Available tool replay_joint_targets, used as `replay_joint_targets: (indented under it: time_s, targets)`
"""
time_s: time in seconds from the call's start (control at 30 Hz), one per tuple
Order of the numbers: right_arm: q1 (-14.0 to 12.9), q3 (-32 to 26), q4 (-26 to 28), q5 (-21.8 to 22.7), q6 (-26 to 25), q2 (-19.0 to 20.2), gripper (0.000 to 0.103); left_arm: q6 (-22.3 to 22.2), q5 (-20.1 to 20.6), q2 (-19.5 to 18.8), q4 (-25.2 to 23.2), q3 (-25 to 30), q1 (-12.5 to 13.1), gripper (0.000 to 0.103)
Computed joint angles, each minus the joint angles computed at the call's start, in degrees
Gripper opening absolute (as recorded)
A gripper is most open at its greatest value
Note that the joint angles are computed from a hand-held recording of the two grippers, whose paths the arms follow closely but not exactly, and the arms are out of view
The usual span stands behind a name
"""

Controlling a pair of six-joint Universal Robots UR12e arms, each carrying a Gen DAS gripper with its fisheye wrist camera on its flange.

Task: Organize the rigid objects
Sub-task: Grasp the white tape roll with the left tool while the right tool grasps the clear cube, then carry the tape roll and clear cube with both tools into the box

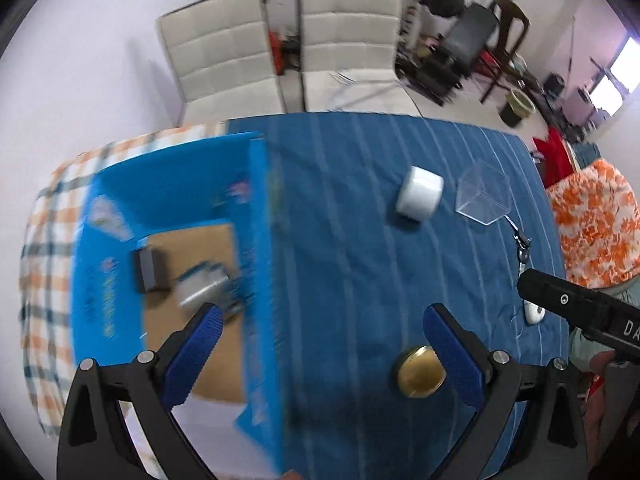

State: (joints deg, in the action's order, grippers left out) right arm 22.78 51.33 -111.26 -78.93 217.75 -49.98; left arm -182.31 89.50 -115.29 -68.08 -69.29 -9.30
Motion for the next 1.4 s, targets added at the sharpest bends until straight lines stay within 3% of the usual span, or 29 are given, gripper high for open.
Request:
replay_joint_targets:
  time_s: [0.17,0.37,0.43,0.53,0.6,0.67,0.8,0.9,1.03,1.2,1.4]
  targets:
    - [-4.0,2.8,-1.1,1.4,4.8,0.5,0.103,1.3,-1.2,-7.9,-3.4,9.1,-2.2,0.103]
    - [-7.2,-1.3,0.8,3.0,7.2,5.0,0.103,3.6,-1.6,-16.8,-9.0,21.0,-3.8,0.098]
    - [-7.8,-2.9,1.6,3.4,7.5,6.3,0.103,6.0,-0.7,-20.3,-13.0,26.0,-4.3,0.094]
    - [-8.7,-5.4,2.8,4.3,7.5,8.2,0.103,6.9,0.5,-24.3,-17.8,31.4,-4.7,0.066]
    - [-9.1,-7.2,4.1,4.4,6.8,9.2,0.103,7.0,-0.6,-26.1,-20.6,34.0,-4.7,0.041]
    - [-9.2,-9.8,6.3,4.5,5.4,10.7,0.103,5.7,-1.5,-26.4,-20.6,34.3,-4.5,0.038]
    - [-9.3,-14.9,10.3,5.8,3.9,13.9,0.103,-0.6,0.7,-25.4,-21.3,33.1,-4.2,0.037]
    - [-9.0,-18.7,13.0,6.0,3.7,16.2,0.103,-2.0,-0.4,-23.7,-19.1,29.6,-3.9,0.038]
    - [-8.8,-23.3,16.8,7.1,4.7,19.2,0.103,-1.7,-0.2,-24.3,-22.0,30.0,-4.0,0.038]
    - [-8.2,-28.5,21.9,6.4,5.4,22.5,0.102,-3.1,-0.7,-22.3,-15.6,25.2,-3.9,0.036]
    - [-7.7,-32.6,26.3,4.9,5.1,25.1,0.078,-3.5,0.3,-20.6,-12.0,21.9,-4.0,0.036]
